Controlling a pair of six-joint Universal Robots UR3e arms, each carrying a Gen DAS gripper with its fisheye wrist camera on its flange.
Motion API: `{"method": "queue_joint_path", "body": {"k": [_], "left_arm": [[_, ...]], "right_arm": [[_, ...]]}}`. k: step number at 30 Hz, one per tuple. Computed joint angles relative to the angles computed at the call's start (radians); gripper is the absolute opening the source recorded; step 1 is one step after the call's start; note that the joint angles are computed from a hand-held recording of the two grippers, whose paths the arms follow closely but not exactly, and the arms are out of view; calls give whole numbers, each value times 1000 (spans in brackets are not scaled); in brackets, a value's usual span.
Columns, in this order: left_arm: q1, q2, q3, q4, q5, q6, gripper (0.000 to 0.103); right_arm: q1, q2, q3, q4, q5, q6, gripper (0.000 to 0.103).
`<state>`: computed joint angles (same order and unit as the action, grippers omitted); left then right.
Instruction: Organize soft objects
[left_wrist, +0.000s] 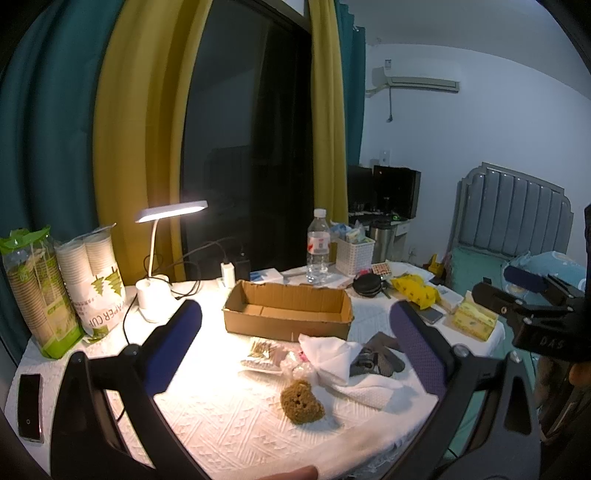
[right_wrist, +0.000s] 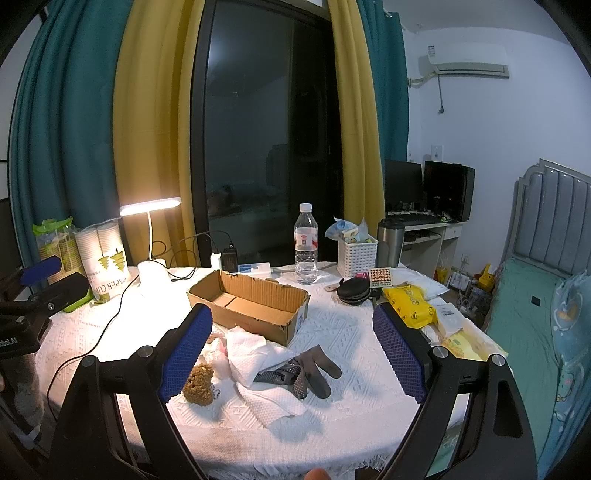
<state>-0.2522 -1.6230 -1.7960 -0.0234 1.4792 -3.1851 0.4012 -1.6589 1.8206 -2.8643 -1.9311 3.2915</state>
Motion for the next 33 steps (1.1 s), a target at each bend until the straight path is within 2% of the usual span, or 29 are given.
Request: {"method": "queue_joint_path", "body": {"k": [12, 18, 33], "left_arm": [[-1, -41, 44, -18, -8, 2, 103], [-6, -150, 119, -77, -8, 7, 103], [-35, -579, 483, -376, -5, 25, 101]], "right_arm": [[-6, 12, -2, 6, 9, 3, 91], [-76, 53, 16, -3, 90, 3, 91], [-299, 302, 14, 16, 347, -20, 91]]}}
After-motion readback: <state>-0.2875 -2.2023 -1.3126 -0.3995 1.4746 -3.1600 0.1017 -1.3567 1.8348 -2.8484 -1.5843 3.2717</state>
